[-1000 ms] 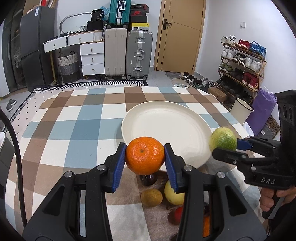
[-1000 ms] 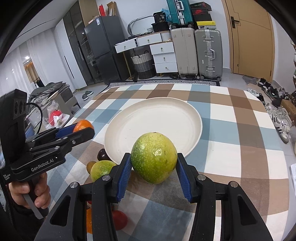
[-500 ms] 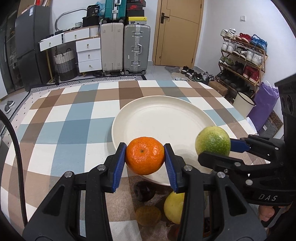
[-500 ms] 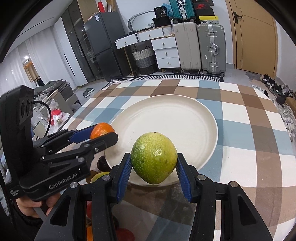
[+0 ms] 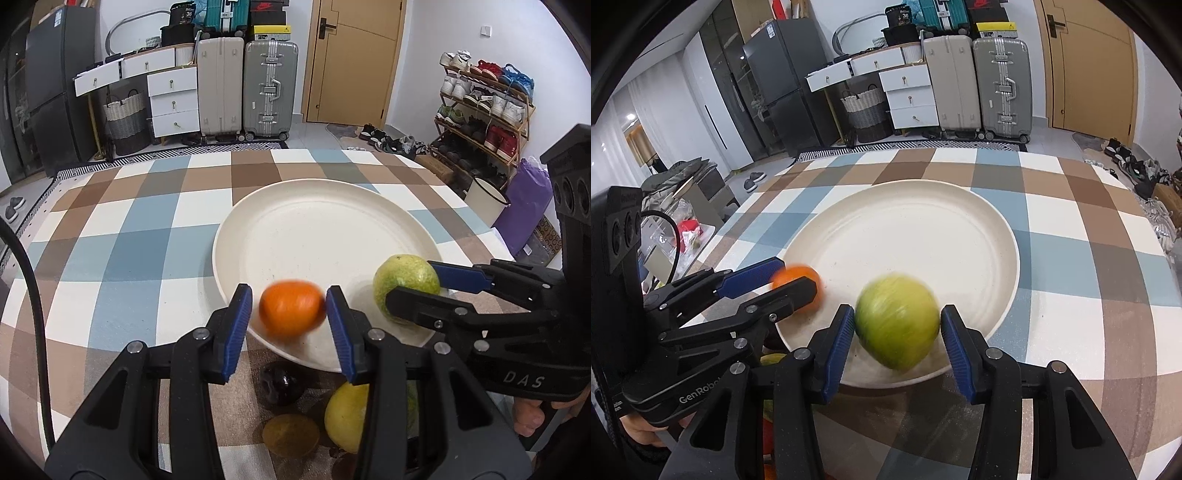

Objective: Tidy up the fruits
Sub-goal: 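Carry both fruits onto the cream plate and open both tools, then withdraw both tools from the plate toward the remaining fruits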

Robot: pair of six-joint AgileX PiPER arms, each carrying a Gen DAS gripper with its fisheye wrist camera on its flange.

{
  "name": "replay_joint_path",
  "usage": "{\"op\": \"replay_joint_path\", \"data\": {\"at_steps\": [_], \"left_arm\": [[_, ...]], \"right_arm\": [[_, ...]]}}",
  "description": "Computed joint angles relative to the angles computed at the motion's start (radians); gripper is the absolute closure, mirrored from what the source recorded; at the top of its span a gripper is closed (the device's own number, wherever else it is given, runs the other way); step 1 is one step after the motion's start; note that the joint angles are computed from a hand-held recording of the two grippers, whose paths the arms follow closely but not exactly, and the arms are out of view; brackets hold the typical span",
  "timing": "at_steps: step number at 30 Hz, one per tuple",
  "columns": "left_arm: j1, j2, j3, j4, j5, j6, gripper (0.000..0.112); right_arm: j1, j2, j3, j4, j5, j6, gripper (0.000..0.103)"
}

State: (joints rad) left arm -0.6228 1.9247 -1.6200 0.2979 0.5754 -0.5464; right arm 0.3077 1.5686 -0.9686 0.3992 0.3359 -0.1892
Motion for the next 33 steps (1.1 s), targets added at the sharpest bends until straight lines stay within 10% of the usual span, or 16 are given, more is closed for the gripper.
{"op": "replay_joint_path", "data": {"at_steps": [14,33], "left_arm": [[-0.064,-0.239,0.239,0.255,-0.014,-0.272,0.010],[-0.170,-0.489,0.486,0.401,0.068,-0.502,0.010]], "right_arm": [[-0.004,-0.217,0.129,-0.110,-0.010,0.120,0.003],[0.066,-0.433,0.275,-0.266,0.045,0.308,0.001]]}}
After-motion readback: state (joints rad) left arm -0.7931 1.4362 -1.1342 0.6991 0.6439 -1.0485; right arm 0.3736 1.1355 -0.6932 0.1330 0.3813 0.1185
